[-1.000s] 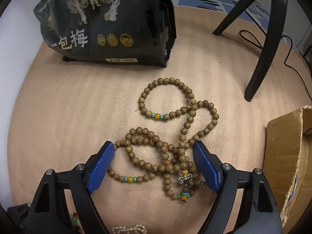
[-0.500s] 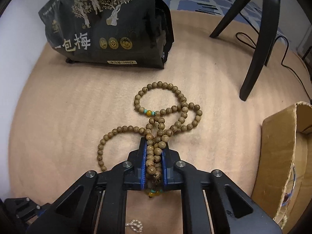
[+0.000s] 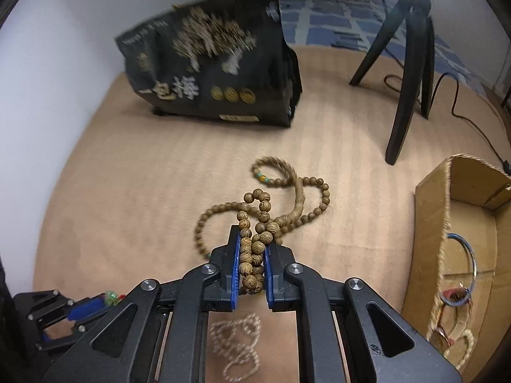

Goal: Organize jewelry
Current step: 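Lift and carry the pendant in left tool and beads in right tool over the box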

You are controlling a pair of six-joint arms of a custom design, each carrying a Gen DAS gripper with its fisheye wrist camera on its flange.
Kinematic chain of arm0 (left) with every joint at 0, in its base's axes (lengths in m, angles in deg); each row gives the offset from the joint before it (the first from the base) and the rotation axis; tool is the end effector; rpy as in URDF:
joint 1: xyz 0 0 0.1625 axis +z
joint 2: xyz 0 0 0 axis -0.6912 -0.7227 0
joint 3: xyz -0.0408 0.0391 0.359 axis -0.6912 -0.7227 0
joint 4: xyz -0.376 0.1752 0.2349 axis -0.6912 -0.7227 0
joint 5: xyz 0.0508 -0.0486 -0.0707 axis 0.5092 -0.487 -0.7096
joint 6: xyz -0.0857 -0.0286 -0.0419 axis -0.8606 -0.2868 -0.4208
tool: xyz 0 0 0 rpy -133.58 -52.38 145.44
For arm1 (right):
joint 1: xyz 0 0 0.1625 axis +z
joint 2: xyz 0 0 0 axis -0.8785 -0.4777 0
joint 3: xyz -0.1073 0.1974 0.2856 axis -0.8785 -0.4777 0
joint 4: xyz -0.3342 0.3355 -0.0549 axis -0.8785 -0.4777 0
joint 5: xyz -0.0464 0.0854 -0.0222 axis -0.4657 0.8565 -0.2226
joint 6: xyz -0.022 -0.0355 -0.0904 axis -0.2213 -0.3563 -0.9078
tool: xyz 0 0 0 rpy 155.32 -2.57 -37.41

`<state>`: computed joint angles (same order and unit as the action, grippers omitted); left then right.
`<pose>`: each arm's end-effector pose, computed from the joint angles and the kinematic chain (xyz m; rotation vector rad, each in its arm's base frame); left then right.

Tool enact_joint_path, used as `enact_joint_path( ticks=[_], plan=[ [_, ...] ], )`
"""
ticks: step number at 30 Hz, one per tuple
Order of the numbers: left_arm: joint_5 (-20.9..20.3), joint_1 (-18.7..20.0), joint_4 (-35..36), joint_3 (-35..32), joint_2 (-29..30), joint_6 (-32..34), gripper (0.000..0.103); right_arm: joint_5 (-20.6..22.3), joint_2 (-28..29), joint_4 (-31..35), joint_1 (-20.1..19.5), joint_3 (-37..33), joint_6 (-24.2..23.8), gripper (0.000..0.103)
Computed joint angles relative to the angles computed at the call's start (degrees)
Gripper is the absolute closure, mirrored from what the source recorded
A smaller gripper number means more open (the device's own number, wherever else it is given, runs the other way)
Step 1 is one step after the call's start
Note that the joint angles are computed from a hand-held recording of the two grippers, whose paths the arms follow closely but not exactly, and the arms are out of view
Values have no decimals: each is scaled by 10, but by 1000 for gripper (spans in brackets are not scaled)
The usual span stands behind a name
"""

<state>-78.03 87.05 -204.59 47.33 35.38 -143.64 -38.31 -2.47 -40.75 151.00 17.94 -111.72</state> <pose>-0.3078 -0.5762 -0.0239 -0.2175 2.3737 -0.7244 0.0981 -0.7541 0.2118 1.0724 -2.5682 0.1075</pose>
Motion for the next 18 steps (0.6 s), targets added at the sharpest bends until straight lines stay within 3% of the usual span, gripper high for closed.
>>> enact_joint_path(
  ticks=[18],
  plan=[
    [60,-59,2,17,-35,-47,94,142,-146,44,-5,55,-28,92]
  ],
)
